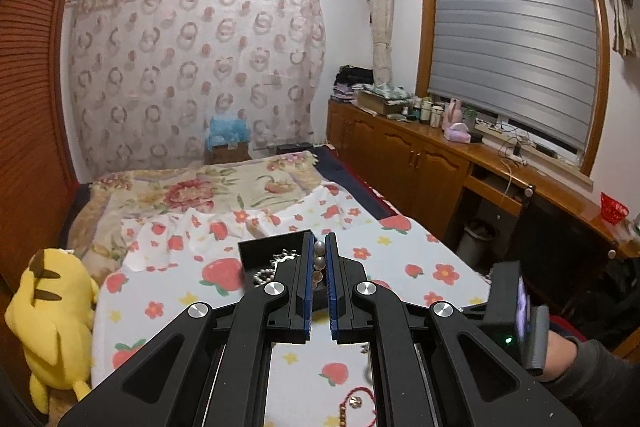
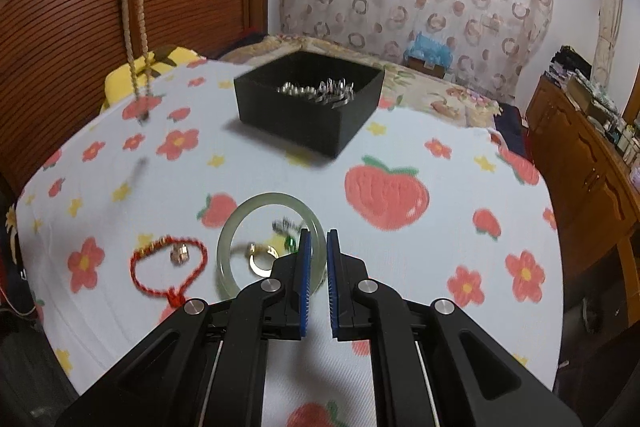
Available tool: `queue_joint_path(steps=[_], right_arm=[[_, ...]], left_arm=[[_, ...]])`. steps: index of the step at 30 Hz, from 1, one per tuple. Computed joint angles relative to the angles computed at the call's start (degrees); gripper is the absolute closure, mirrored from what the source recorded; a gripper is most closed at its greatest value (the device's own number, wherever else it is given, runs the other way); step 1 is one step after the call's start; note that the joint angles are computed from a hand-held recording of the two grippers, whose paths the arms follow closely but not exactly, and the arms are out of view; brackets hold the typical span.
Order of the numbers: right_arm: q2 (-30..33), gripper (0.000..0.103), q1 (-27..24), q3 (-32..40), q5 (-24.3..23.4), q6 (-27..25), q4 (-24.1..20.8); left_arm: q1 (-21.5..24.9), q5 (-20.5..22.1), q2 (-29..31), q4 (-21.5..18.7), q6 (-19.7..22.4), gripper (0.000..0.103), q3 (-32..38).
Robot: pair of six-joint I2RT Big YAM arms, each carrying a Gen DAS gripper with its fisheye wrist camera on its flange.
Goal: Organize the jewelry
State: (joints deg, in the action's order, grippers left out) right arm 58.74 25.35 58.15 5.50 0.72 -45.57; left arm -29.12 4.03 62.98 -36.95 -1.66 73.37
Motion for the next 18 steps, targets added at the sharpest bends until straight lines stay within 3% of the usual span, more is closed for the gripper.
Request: queue_joint_path(steps=[18], right_arm=[[9.2, 0.094, -3.7, 12.5, -3.1, -1.7, 2.4]], left_arm=[[1.9, -2.3, 7.7, -1.9, 1.8, 0.098, 6.9]])
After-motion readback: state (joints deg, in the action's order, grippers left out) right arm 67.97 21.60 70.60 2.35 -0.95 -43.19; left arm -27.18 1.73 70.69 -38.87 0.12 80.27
